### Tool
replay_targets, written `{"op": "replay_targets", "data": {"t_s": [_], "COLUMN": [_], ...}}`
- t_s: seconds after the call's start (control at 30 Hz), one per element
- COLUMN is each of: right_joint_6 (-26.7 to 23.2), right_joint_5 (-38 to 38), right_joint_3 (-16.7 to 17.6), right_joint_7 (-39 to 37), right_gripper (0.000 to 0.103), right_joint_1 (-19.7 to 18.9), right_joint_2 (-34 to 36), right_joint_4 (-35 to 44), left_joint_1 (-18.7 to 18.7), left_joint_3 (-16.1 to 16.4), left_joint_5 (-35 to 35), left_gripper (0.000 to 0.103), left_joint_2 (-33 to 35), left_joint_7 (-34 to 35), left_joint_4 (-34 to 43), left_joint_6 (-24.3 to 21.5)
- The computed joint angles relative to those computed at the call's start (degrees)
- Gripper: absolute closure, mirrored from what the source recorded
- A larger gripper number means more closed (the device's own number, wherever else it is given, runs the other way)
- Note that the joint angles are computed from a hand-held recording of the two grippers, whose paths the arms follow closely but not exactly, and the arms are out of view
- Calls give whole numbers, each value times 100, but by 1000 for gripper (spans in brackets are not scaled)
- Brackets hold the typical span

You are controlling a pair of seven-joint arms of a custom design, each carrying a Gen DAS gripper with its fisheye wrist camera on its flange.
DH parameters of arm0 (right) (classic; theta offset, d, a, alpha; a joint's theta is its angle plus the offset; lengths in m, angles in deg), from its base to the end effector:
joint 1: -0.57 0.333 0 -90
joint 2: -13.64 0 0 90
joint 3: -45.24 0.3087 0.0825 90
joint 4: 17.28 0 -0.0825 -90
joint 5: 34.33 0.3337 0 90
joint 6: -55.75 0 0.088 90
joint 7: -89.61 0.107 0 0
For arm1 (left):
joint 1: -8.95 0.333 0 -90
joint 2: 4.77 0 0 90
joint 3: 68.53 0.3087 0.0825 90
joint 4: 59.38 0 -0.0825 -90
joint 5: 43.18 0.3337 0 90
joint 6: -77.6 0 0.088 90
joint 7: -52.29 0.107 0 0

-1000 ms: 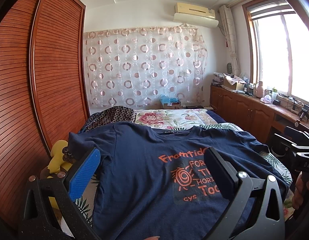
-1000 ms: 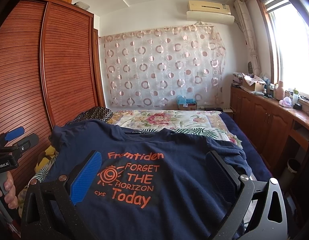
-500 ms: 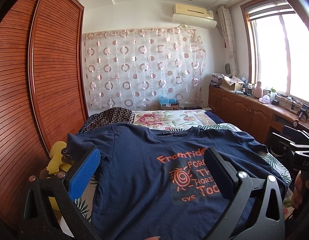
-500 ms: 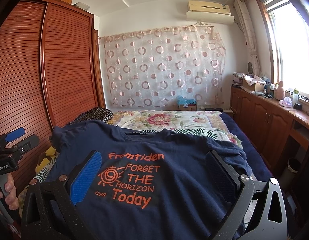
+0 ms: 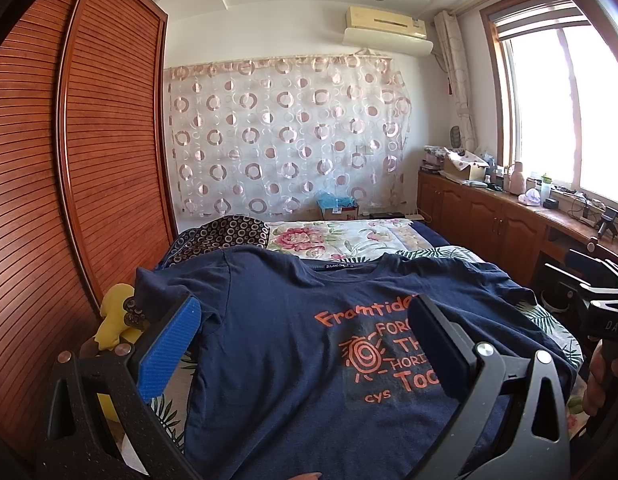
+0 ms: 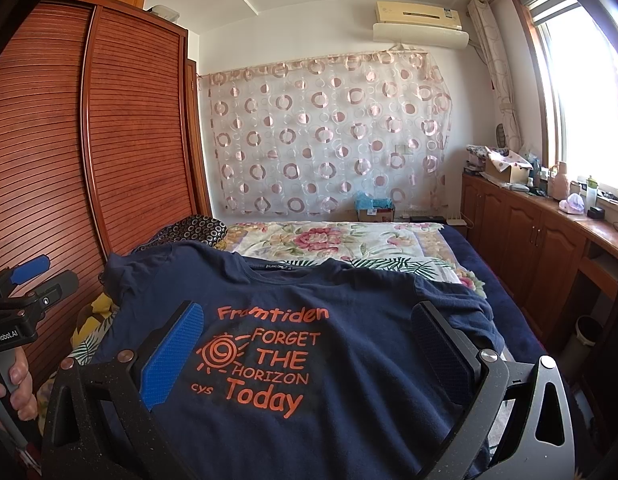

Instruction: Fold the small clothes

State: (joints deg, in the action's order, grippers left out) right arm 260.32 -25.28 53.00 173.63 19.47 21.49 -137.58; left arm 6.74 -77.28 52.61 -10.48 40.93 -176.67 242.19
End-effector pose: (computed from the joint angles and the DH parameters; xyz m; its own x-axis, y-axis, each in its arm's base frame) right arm 0.5119 0.2299 0.5458 0.3808 -0.9237 -0.0412 -0.2362 -0.0542 -0.9702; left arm 0.4874 -0.1545 0.5491 0.0924 -0.9956 -0.0171 -0.3268 -0.0141 -0.9450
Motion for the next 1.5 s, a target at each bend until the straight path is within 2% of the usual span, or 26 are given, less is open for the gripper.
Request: {"op": "replay_targets", "data": {"t_s": [0.5, 0.87, 0.97, 1.1, 1.23, 1.3, 1.4, 1.47, 1.5], "right_joint_6": [43, 56, -8, -115, -267, -325, -444, -590, -638], "right_joint_5": [-137, -503, -846, -1220, -1040, -1138, -1538, -1987, -2077], "right_joint_3": [17, 68, 173, 282, 183, 306, 680, 1166, 1296], "right_joint_7": [147, 469, 765, 1048, 720, 705, 898, 1133, 1168], "right_gripper": [0, 0, 0, 0, 0, 0, 0, 0, 0], "right_joint_1": [-58, -202, -382, -543, -374, -483, -897, -1392, -1512], "right_joint_2": [-12, 13, 84, 166, 322, 449, 593, 754, 802], "right_joint_4": [-41, -48, 21, 121, 365, 525, 689, 861, 913], "left_joint_1": [-5, -12, -5, 27, 103, 148, 198, 228, 244], "left_joint_3": [3, -6, 4, 41, 114, 145, 183, 211, 229], "left_joint_5": [38, 0, -66, -450, -998, -1083, -1264, -1371, -1429], "left_gripper": [0, 0, 0, 0, 0, 0, 0, 0, 0], "left_joint_2": [-23, -15, 17, 128, 265, 317, 392, 459, 489], "left_joint_7": [-11, 22, 62, 442, 964, 1024, 1235, 1379, 1454], "left_joint_4": [-10, -6, -18, -45, -81, -89, -103, -81, -74], "left_joint_6": [23, 14, 53, 97, 183, 232, 258, 257, 276]}}
